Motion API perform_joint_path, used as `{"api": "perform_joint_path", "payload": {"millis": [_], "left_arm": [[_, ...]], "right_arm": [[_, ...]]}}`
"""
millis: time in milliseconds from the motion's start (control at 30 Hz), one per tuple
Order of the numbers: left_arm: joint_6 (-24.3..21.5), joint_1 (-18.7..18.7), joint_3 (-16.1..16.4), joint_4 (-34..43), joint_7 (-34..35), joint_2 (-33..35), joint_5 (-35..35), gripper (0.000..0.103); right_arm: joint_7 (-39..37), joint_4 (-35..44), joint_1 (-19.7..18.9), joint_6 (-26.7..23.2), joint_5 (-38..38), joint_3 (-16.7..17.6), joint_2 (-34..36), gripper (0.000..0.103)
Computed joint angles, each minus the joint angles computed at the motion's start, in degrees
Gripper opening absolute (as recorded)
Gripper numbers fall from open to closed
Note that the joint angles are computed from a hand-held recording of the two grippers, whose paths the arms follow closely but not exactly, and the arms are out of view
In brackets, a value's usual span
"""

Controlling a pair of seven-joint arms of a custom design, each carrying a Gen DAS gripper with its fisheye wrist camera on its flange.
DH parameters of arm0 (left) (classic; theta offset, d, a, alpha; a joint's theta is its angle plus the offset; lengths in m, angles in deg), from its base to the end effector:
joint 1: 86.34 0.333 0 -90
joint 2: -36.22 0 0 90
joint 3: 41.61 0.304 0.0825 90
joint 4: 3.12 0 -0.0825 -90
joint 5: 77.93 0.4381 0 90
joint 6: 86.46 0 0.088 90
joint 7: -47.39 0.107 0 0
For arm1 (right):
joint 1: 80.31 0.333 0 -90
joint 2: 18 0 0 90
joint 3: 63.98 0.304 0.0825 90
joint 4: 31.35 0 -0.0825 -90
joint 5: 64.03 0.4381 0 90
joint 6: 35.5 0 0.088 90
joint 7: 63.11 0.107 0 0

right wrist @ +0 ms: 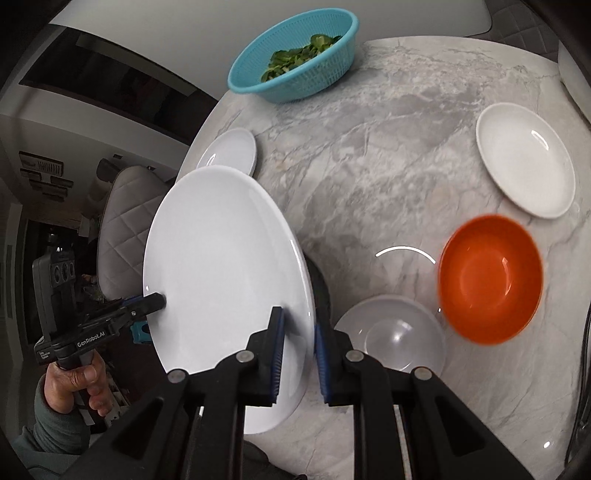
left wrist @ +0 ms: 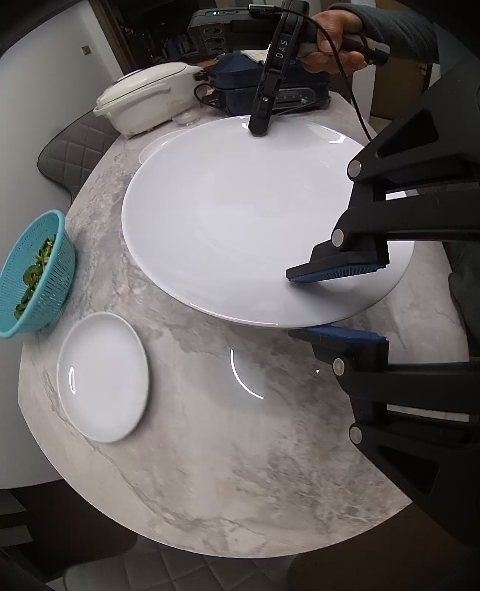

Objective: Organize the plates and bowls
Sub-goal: 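Lift the large white plate with both grippers and carry it toward the table edge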

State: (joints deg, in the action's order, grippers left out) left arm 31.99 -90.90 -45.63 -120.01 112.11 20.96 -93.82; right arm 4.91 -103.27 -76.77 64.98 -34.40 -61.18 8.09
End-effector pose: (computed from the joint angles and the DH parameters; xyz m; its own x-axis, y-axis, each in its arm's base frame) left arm 0.5523 -0.1007 0.5648 0.3320 -0.8787 0.3431 -0.9069 -0.3974 -0.1402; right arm 0.7387 0.1191 0.5001 0.3948 -0.7927 -0.4645 -0.9187 -0.3363 -0.2070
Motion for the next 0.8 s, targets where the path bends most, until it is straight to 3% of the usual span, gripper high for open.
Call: {"api": "perform_joint_path", "payload": {"millis": [167, 367, 567, 800], "left_arm": [[-0.27, -1.33, 0.26, -13.62, -2.32, -12.52, -1.33, 0.021], [-1.61, -4.34, 1.25, -25.36, -4.98, -22.91, -2.20, 0.022], [-0.64, -6.35, 2.00, -31.67, -5.28, -27.96, -1.48, 0.021], [0.65, -7.16, 3.05, -35.00, -4.80, -29.63, -1.75, 0.021]], "right_arm": [[-1.70, -19.29, 1.75, 5.43, 0.67, -0.18, -12.08, 0.018], [-1.82, -33.98, 3.93, 8.73, 0.70, -0.95, -20.13, 0.018], [-1.44, -41.12, 5.31, 11.42, -0.36, -1.40, -23.07, 0.018], [-2.22, -43.01, 6.24, 13.73, -0.53, -1.24, -23.32, 0.019]]}}
